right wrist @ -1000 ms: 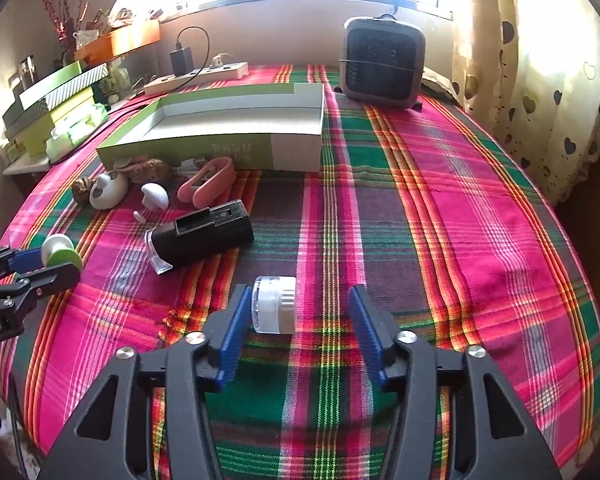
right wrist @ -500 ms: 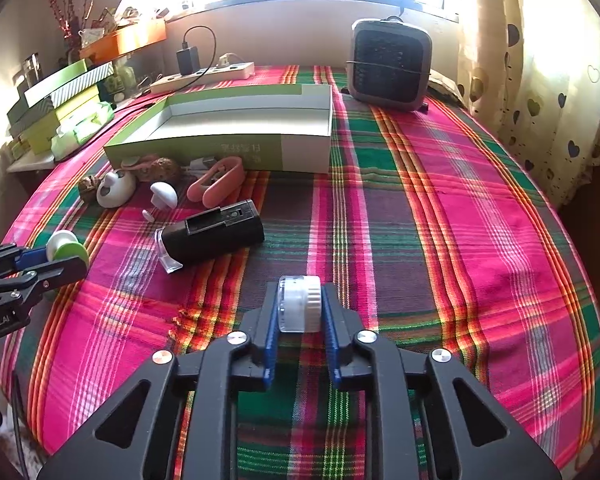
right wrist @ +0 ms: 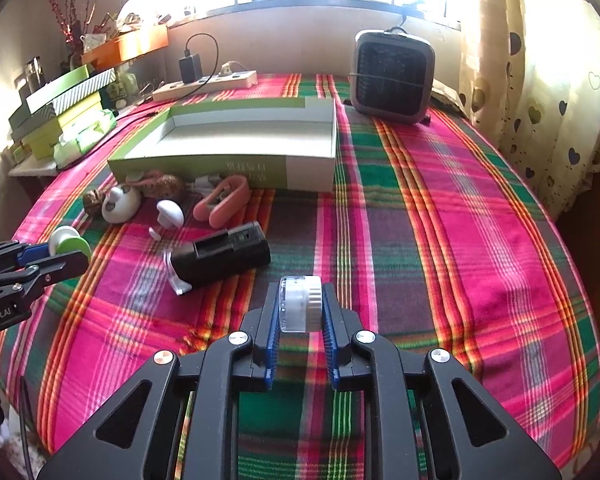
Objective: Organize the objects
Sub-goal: 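Carry the white cap and green spool over the box lid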
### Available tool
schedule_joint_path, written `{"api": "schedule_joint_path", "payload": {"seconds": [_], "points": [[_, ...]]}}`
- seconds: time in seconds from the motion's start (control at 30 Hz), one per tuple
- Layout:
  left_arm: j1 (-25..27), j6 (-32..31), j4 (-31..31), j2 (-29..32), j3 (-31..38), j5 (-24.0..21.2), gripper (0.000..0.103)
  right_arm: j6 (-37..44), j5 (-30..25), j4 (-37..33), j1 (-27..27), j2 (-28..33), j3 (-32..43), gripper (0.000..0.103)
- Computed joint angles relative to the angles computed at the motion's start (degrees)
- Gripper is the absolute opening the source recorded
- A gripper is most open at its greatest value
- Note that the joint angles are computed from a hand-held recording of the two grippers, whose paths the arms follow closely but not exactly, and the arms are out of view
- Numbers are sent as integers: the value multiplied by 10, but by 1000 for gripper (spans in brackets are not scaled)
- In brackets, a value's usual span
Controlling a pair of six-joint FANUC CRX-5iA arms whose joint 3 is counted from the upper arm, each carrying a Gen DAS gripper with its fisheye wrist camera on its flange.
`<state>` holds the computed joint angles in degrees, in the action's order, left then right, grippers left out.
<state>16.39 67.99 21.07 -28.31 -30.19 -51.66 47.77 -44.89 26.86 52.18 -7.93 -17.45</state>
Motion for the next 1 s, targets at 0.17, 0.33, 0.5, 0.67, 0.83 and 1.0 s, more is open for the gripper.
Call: {"api": "schedule_joint_path", "payload": {"seconds": [0.17,0.33,0.5,0.67,0.83,1.0], "points": [[3,-7,9,18,14,7,31,14,6,-5,-6,9,19,20],[5,-8,14,41,35,17,31,31,12,-12,-11,26,46,20],[5,-15,19,69,61,28,31,71,12,-39,-22,59,94,20],[3,-18,22,106,92,42,31,109,6,-61,-33,99,148,20],[1,-23,23,147,125,47,31,149,-13,-97,-48,146,215,20],[3,-25,25,184,155,45,31,181,-36,-113,-56,191,274,20]]}}
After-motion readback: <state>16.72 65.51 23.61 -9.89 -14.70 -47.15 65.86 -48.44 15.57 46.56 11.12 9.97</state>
